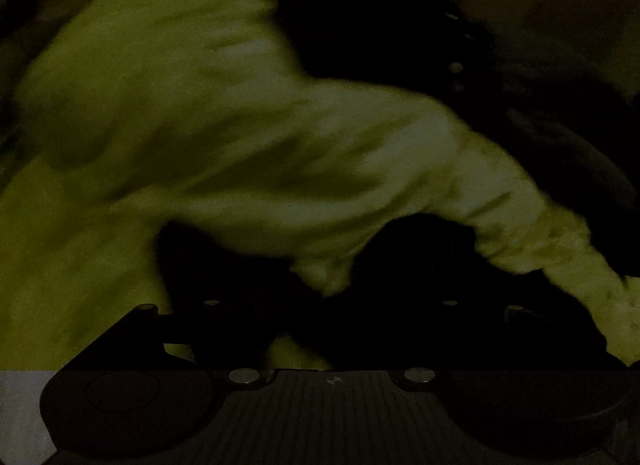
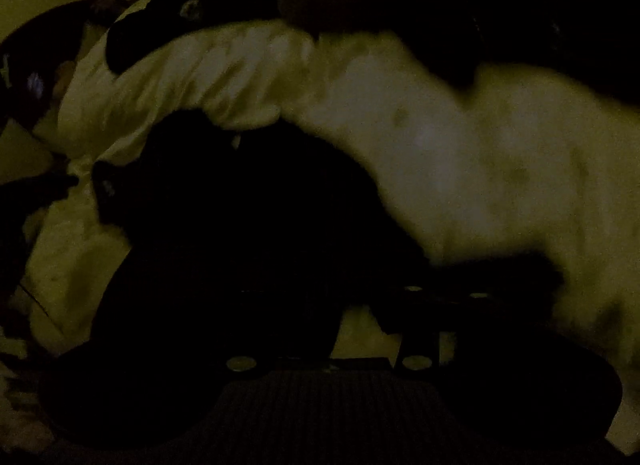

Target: Fold large clothes

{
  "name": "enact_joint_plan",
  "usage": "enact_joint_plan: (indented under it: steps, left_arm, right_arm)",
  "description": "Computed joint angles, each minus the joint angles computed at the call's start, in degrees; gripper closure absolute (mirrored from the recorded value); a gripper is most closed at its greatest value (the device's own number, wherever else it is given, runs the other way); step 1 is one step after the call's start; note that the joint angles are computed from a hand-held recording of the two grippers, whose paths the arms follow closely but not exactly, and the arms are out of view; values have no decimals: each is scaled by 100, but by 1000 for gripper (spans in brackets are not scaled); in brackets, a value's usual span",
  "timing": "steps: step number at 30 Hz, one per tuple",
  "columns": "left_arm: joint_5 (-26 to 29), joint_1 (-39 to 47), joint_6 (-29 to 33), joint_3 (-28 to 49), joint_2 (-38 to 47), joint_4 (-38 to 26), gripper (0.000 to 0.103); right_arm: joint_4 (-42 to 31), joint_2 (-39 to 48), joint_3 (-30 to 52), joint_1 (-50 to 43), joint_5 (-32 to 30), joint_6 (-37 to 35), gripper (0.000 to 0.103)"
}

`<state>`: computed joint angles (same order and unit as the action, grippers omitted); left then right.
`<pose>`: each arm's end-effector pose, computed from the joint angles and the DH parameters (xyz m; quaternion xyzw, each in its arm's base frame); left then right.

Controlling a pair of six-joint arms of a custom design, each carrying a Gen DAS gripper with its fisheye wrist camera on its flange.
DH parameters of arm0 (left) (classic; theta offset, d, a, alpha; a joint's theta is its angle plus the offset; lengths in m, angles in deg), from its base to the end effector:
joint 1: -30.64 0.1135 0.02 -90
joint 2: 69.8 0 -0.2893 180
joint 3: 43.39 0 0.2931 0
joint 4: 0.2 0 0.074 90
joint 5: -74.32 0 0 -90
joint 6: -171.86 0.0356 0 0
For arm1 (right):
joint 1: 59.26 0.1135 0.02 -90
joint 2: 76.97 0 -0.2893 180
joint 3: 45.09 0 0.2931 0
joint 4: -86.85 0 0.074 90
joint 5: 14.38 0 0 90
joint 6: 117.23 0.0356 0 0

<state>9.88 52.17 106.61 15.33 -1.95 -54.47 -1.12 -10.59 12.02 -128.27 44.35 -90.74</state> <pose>0.2362 0.0767 0.2401 0.0775 0.9473 -0.1098 0.2909 0.0818 -0.1616 0.2278 0.0631 0.9592 0.1639 0.2217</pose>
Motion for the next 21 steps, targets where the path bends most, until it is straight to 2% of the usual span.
enact_joint_plan:
  steps: [1, 3, 8, 11, 13, 14, 15, 16, 17, 18, 19, 21]
  left_arm:
    - [-78, -392, -160, 13, 186, 220, 0]
    - [-260, -1062, -299, 113, 681, 677, 0]
    - [-1131, -2121, -43, 287, 1754, 1733, 0]
    - [-1143, -2301, 113, 621, 2473, 1648, 0]
    - [-1024, -2363, 187, 582, 2609, 1737, 0]
    - [-971, -2394, 191, 480, 2569, 1855, 0]
    - [-932, -2411, 194, 391, 2522, 1948, 0]
    - [-923, -2436, 186, 318, 2471, 1998, 7]
    - [-963, -2460, 173, 302, 2431, 1966, 22]
    - [-942, -2460, 141, 300, 2350, 1916, 30]
    - [-790, -2399, 113, 352, 2247, 1792, 52]
    - [-329, -2304, -74, 419, 2011, 1674, 54]
  right_arm:
    - [535, 73, -12, 569, -77, 630, 47]
    - [1251, 487, 58, 1190, -31, 1345, 47]
    - [2916, 1267, -29, 2763, 201, 3146, 46]
    - [3736, 1746, -136, 3489, 555, 3918, 46]
    - [4055, 2010, -219, 3709, 584, 4296, 47]
    - [4201, 2067, -331, 3809, 602, 4464, 50]
    - [4325, 2025, -457, 3897, 681, 4556, 65]
    - [4490, 1951, -620, 3984, 820, 4649, 79]
    - [4547, 1921, -695, 4038, 918, 4710, 96]
    - [4553, 1858, -760, 4002, 909, 4679, 97]
    - [4573, 1716, -834, 3894, 810, 4603, 97]
    - [4507, 1240, -937, 3542, 530, 4603, 97]
